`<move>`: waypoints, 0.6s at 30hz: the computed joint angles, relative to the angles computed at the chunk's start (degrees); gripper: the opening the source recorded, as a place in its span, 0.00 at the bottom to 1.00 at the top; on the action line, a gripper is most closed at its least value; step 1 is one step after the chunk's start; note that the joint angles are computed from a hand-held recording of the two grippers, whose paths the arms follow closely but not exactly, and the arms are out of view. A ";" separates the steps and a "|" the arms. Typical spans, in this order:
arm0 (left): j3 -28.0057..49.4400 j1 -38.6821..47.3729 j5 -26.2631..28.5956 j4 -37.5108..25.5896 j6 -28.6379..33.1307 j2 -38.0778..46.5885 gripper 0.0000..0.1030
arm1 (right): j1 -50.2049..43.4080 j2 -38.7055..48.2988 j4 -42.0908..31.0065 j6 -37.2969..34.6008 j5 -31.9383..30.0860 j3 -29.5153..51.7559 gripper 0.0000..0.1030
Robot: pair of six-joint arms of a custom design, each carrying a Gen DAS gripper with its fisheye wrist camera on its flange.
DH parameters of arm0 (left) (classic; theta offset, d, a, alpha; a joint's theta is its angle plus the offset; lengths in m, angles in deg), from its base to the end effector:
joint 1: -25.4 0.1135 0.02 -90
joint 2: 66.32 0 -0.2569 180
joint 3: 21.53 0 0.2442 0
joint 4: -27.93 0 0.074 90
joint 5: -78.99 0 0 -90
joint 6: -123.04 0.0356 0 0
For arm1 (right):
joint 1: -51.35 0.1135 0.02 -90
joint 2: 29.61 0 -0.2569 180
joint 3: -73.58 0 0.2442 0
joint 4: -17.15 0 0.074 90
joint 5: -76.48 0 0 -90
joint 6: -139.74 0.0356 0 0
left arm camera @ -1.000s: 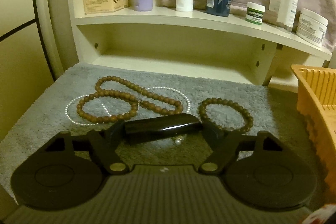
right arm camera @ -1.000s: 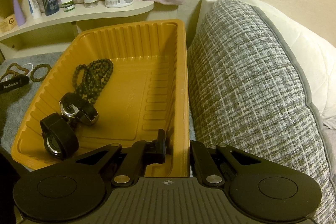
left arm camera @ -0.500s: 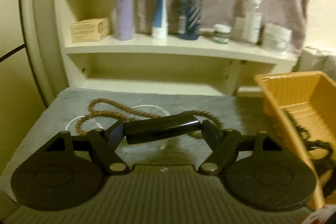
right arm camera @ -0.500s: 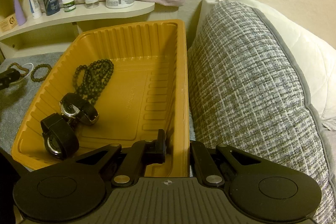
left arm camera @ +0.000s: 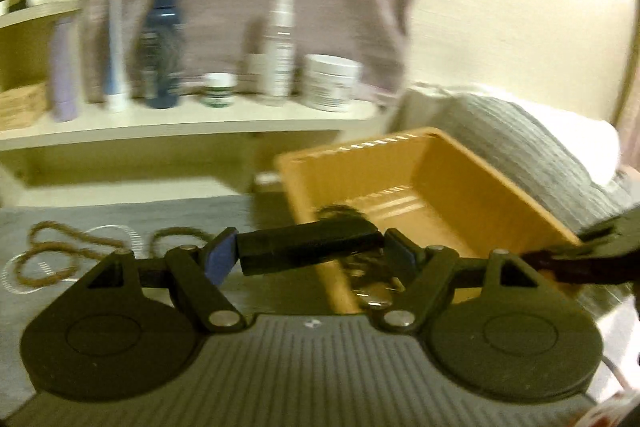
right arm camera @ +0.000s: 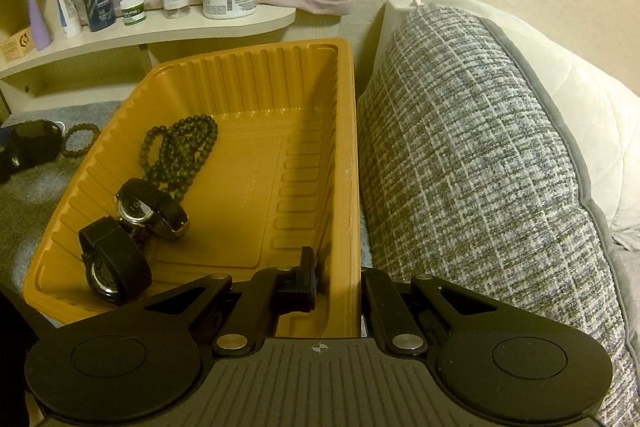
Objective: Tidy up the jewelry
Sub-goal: 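Carry the black case into the orange tray and open the left gripper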
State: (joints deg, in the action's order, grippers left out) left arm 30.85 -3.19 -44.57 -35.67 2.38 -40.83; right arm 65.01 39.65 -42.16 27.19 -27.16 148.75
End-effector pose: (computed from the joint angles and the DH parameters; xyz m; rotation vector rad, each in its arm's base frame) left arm 0.0876 -0.0253 0.2725 -0.3503 2.0628 0.0292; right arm 0.2280 0.0641 0.2917 -0.8633 2.3251 0.2320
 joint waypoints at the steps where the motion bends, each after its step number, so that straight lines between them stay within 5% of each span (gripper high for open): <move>1: -0.06 -2.11 -0.88 0.63 -0.69 0.96 0.74 | 0.01 -0.02 0.00 0.01 0.02 -0.01 0.05; 18: -1.34 -8.91 1.22 8.53 1.95 9.20 0.74 | -0.32 -0.25 -0.34 0.11 -0.54 0.00 0.05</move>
